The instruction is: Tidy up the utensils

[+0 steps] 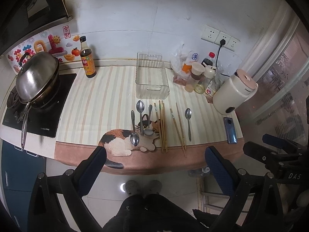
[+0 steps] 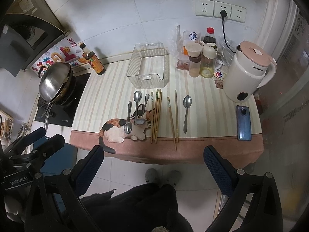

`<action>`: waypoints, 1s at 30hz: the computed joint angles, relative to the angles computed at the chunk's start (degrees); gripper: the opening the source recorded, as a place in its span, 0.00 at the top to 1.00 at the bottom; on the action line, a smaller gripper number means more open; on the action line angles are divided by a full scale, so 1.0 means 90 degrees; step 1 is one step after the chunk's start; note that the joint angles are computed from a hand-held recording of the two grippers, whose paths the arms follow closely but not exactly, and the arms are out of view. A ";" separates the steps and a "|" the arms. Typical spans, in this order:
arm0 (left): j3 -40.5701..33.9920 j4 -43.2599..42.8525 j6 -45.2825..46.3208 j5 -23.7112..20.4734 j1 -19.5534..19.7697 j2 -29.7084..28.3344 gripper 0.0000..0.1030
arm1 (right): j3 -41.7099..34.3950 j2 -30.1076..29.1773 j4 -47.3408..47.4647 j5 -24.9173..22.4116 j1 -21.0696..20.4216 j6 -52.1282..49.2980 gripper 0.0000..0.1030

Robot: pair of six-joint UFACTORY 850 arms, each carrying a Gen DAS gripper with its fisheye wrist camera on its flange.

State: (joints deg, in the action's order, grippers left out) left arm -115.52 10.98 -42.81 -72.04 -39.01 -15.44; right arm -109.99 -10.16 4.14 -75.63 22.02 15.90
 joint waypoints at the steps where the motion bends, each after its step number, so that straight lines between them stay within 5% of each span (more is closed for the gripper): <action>1: -0.0014 0.0018 -0.0016 -0.0008 -0.0004 -0.0011 0.00 | 0.0004 0.0001 -0.0016 0.0001 0.0009 -0.0002 0.00; 30: 0.0122 0.0050 -0.0032 0.0068 -0.0010 0.0082 0.00 | -0.0015 -0.0007 0.0000 0.0035 0.0011 -0.0019 0.00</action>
